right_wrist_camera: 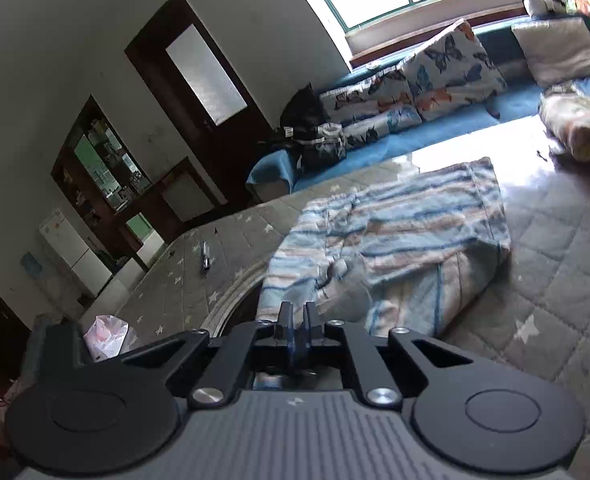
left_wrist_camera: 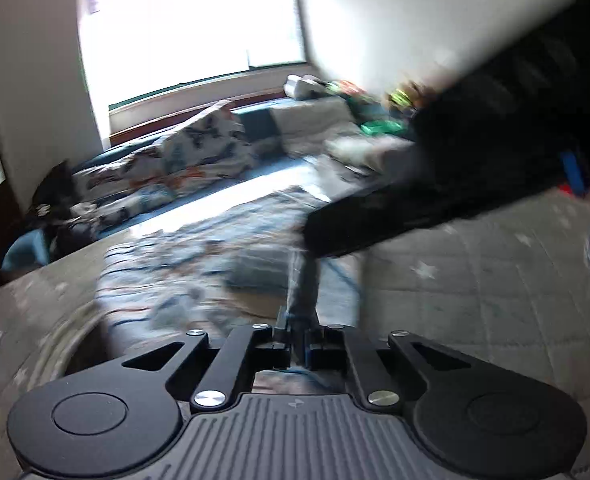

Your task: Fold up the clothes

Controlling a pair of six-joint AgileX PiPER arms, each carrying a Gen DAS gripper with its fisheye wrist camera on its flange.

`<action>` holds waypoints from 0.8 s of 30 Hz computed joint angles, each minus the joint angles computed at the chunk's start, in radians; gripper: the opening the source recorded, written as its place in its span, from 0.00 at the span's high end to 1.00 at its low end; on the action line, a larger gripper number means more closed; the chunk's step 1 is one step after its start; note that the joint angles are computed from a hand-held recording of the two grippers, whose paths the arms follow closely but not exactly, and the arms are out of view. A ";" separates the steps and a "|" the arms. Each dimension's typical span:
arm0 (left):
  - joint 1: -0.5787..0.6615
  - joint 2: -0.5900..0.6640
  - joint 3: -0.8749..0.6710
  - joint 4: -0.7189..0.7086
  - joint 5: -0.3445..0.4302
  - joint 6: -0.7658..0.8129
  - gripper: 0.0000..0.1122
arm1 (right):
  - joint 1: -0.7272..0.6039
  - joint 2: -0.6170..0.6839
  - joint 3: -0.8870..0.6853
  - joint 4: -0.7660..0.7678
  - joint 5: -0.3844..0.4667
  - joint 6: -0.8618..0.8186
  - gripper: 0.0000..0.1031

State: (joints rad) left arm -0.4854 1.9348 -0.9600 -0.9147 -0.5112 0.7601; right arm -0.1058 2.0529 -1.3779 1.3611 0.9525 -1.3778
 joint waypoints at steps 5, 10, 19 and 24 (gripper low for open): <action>0.063 -0.127 0.150 0.000 -0.095 -0.103 0.98 | 0.007 -0.021 0.025 0.029 -0.047 -0.008 0.76; 0.134 -0.251 0.307 -0.003 -0.172 -0.195 0.98 | 0.083 -0.040 0.060 -0.013 -0.236 -0.070 0.75; 0.324 -0.384 0.509 0.005 -0.224 -0.287 0.98 | 0.203 0.037 -0.030 -0.163 -0.376 0.033 0.73; 0.435 -0.343 0.528 0.061 -0.186 -0.353 0.98 | 0.274 0.101 -0.126 -0.298 -0.483 0.163 0.70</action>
